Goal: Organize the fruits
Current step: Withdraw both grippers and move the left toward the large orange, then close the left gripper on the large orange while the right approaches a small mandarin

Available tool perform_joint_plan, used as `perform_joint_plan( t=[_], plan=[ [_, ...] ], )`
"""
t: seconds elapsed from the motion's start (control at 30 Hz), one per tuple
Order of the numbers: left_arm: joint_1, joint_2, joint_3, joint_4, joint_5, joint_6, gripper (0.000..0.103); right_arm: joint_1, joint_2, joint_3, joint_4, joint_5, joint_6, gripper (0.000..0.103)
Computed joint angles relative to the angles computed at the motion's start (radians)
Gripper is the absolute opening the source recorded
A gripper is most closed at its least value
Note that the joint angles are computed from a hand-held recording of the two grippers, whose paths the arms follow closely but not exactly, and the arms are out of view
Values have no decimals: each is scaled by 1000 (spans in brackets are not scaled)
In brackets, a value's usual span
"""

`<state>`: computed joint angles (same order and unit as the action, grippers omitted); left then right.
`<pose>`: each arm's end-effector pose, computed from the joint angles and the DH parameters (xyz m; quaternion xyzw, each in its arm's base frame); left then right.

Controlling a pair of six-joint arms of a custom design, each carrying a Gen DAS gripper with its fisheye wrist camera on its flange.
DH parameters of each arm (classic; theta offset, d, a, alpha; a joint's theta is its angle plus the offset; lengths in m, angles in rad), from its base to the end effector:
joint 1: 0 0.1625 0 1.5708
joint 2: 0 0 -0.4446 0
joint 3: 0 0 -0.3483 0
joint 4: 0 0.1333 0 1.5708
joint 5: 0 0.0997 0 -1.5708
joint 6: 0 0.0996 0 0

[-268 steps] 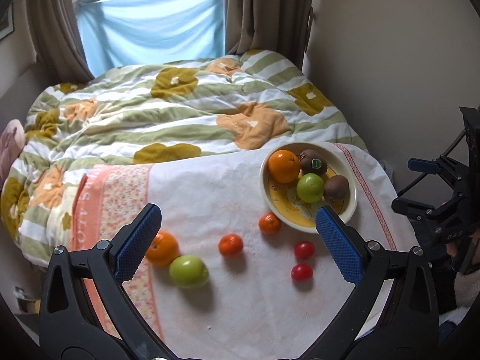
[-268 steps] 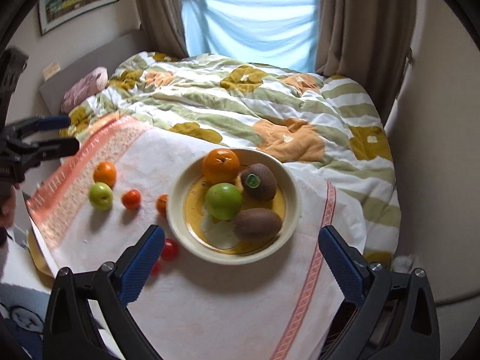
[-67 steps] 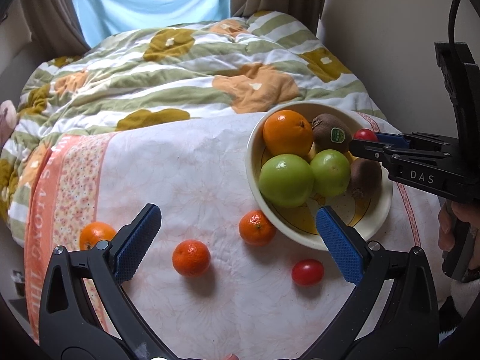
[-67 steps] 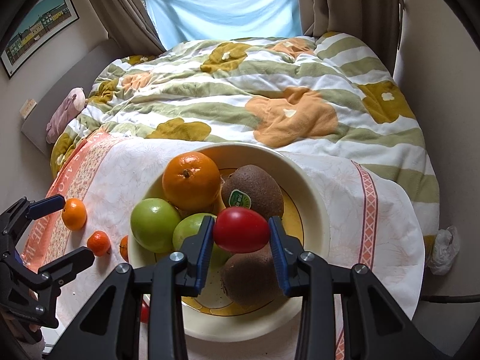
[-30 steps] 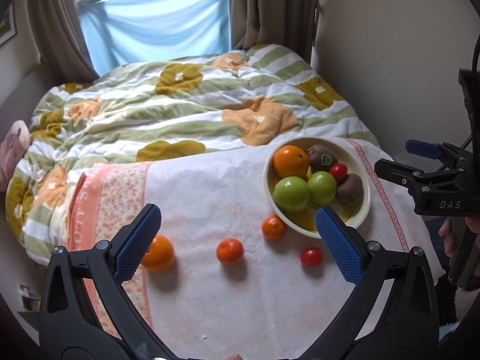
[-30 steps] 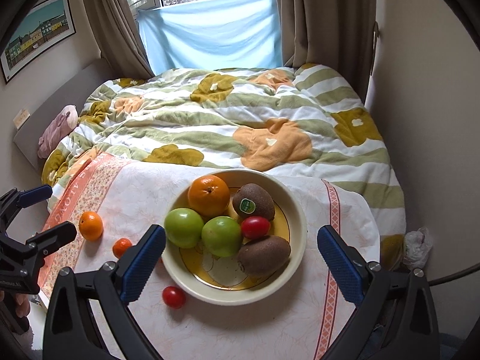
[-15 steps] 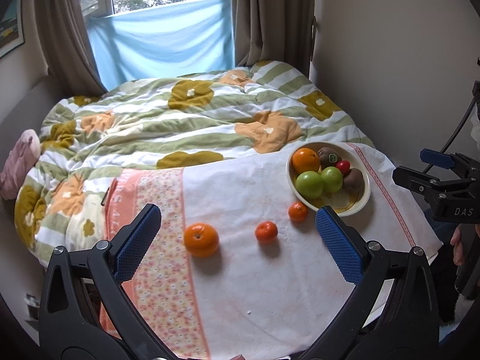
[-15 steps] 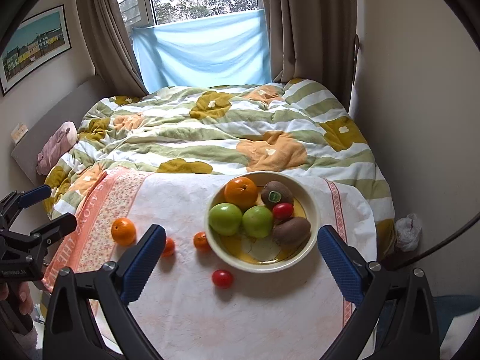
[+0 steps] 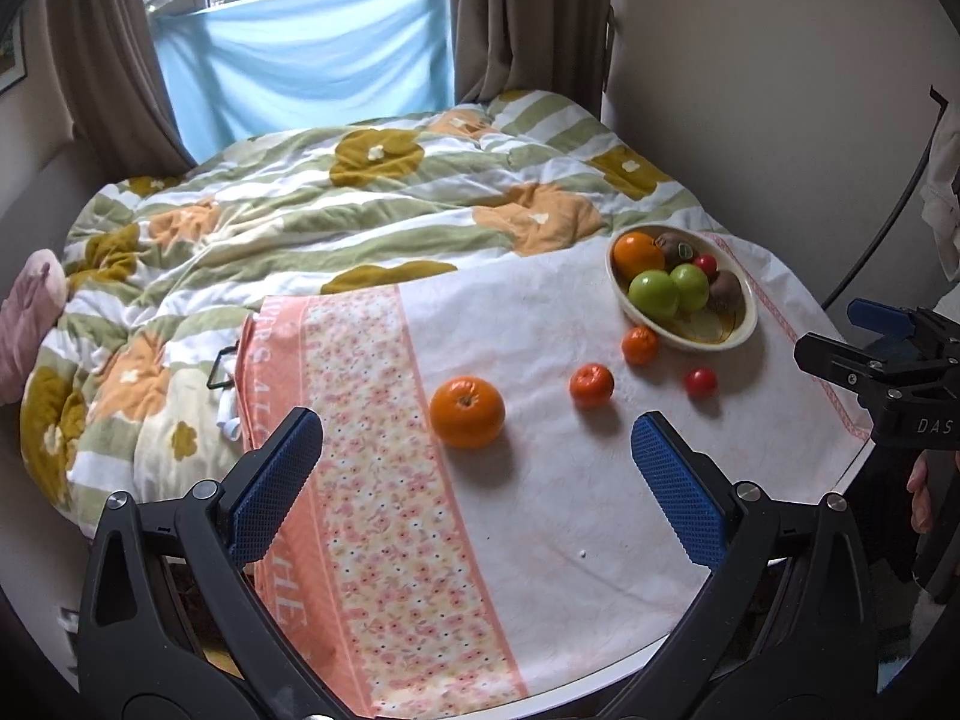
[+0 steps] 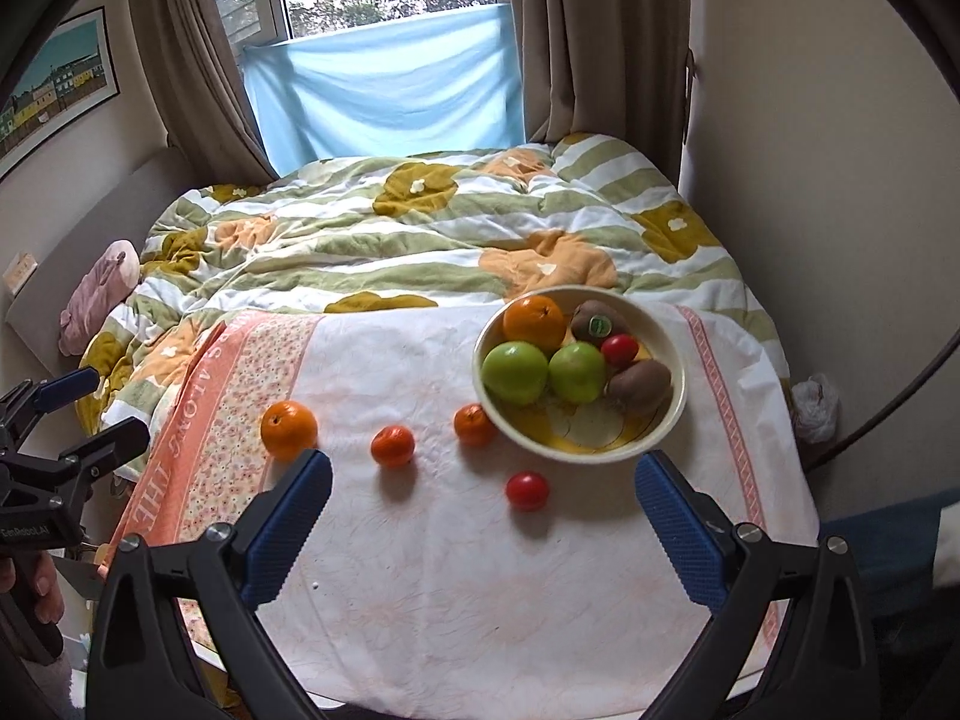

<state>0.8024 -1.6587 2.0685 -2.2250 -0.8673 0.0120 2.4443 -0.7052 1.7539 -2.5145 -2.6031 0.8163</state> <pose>-0.1327 -0.4218 0.4170 0.3156 0.8777 -0.2326 0.2755 0.4953 -0.3525 0.0875 0.0507 -0.8674 0.3383 0.3613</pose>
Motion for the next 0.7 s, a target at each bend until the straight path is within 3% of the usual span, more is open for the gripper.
perform_joint_plan(
  t=[0.1, 0.37, 0.47, 0.7],
  plan=[
    [40, 2, -2, 1, -24, 31, 103, -2, 27, -9, 14, 25, 36, 101],
    [144, 67, -2, -83, -89, 134, 103, -27, 102, -12, -88, 59, 13, 101],
    [180, 114, -5, -134, -112, 176, 103, -49, 122, -4, -149, 76, -7, 101],
    [256, 240, -40, -197, -149, 257, 103, -109, 175, -29, -165, 82, 0, 101]
  ],
)
